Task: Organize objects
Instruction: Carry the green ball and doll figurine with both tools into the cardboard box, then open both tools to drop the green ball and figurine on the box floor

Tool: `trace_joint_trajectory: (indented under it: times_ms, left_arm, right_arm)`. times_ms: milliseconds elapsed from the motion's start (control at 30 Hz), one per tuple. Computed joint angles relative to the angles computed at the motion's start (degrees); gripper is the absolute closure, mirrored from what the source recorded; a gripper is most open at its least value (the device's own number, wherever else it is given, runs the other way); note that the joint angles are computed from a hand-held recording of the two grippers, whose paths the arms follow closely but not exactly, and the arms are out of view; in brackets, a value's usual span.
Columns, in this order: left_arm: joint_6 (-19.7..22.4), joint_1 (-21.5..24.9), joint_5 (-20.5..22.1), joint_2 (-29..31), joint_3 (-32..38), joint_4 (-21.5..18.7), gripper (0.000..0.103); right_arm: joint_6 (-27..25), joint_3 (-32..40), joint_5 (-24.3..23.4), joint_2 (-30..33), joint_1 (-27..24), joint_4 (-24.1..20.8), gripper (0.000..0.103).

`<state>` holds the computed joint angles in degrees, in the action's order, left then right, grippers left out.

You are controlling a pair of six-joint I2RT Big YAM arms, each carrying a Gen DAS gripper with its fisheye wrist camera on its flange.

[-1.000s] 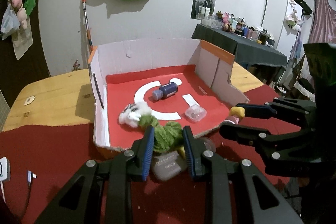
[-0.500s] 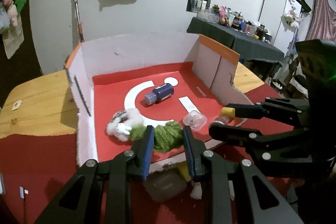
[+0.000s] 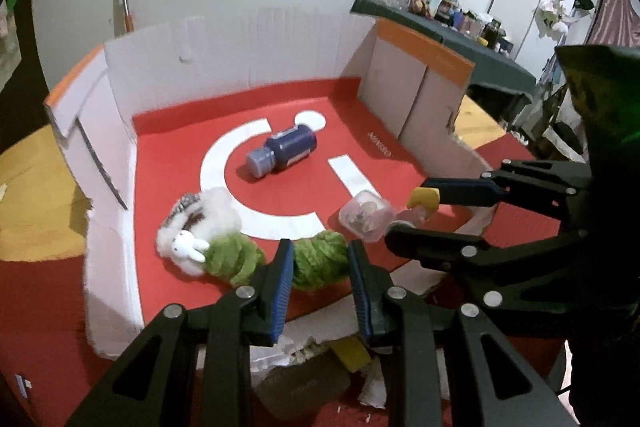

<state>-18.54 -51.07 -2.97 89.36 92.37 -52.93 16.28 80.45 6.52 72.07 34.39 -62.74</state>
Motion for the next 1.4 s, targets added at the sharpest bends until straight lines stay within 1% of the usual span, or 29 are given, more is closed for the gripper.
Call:
trace_joint_trajectory:
  times_ms: [67,167,333,433,533,733,933,1067,1167,1233,1400]
  left_arm:
    - [-0.1,0.2,0.3,0.6,0.3,-0.6,0.074]
    - [-0.2,0.7,0.6,1.0,0.3,-0.4,0.074]
    - [-0.7,1.3,-1.7,1.0,0.4,-0.7,0.074]
    - [-1.3,2.0,-1.8,0.8,0.2,-0.6,0.074]
    - [-1.7,2.4,-2.3,0.7,0.1,-0.7,0.074]
    - [-1.9,2.5,-3.6,0.3,-0.3,-0.7,0.074]
    - [-1.9,2.8,-3.4,0.1,-0.6,-0.6,0.074]
    - [-1.8,2.9,-3.3,0.0,-0.7,-0.5,0.074]
    - [-1.8,2.9,-3.2,-0.1,-0.9,-0.3,0.074]
    - [-1.8,2.9,-3.2,-0.1,-1.0,-0.2,0.074]
    - [-1.7,2.9,-3.3,-0.1,-1.1,-0.1,0.074]
  right_arm:
    - [-0.4,0.3,-0.7,0.6,-0.2,-0.6,0.055]
    - [-0.8,0.6,-1.4,1.2,-0.3,-1.0,0.055]
    - [-0.9,0.9,-3.1,1.7,-0.5,-1.3,0.055]
    - [-0.6,0.9,-5.3,1.8,-0.9,-1.2,0.055]
    - [-0.8,1.3,-5.9,2.1,-0.7,-1.6,0.055]
    - [-1.2,2.4,-10.1,3.1,-0.7,-1.8,0.055]
    - [-1.4,3.0,-12.8,4.9,-1.2,-1.6,0.055]
    - [-1.2,3.0,-12.5,5.3,-1.9,-1.3,0.055]
    - [-0.7,2.8,-8.1,5.4,-2.1,-1.1,0.055]
    - [-0.4,2.3,-7.2,5.0,-2.5,-0.6,0.055]
    - [-0.4,2.1,-1.8,5.0,-2.1,0.0,0.055]
